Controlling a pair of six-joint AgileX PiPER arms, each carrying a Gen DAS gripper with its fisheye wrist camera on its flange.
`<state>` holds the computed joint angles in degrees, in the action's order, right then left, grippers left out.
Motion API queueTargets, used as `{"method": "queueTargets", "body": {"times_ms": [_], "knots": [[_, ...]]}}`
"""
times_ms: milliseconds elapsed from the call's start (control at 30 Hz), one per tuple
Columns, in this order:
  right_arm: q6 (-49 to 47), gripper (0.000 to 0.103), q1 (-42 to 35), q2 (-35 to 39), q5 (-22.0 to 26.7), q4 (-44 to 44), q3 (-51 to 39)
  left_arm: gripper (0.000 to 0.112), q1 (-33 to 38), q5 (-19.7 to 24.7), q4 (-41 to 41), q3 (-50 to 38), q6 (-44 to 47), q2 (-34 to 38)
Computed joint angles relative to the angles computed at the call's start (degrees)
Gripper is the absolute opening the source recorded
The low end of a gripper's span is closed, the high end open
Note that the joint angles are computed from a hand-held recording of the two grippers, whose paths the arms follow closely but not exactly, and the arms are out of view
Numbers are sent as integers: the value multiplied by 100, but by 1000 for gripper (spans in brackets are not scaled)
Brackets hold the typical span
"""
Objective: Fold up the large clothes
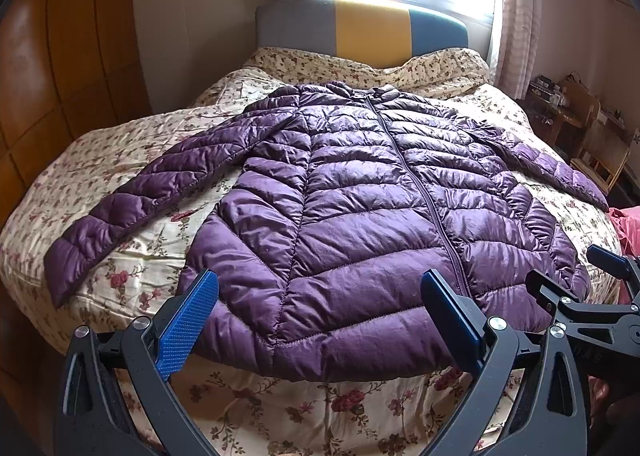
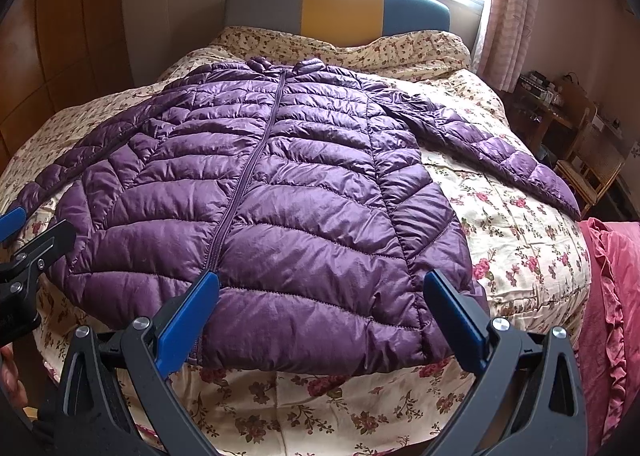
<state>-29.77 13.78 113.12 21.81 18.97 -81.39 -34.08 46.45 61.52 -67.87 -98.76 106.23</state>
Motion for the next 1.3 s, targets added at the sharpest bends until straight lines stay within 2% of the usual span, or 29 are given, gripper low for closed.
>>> {"method": "queueTargets", "body": {"times_ms": [333, 367, 1000, 1300], "knots": [[28, 101, 15, 48, 46, -37, -45, 100, -105, 102, -93, -162, 43, 77], [34, 101, 14, 63, 62, -43, -61, 100, 29, -43, 19, 44, -7, -22], [-171, 101, -139, 296, 245, 199, -323, 100, 146, -77, 40, 58, -73, 23], [165, 101, -204, 520, 455, -26, -689, 100, 259, -78, -73, -20, 40, 48]]}}
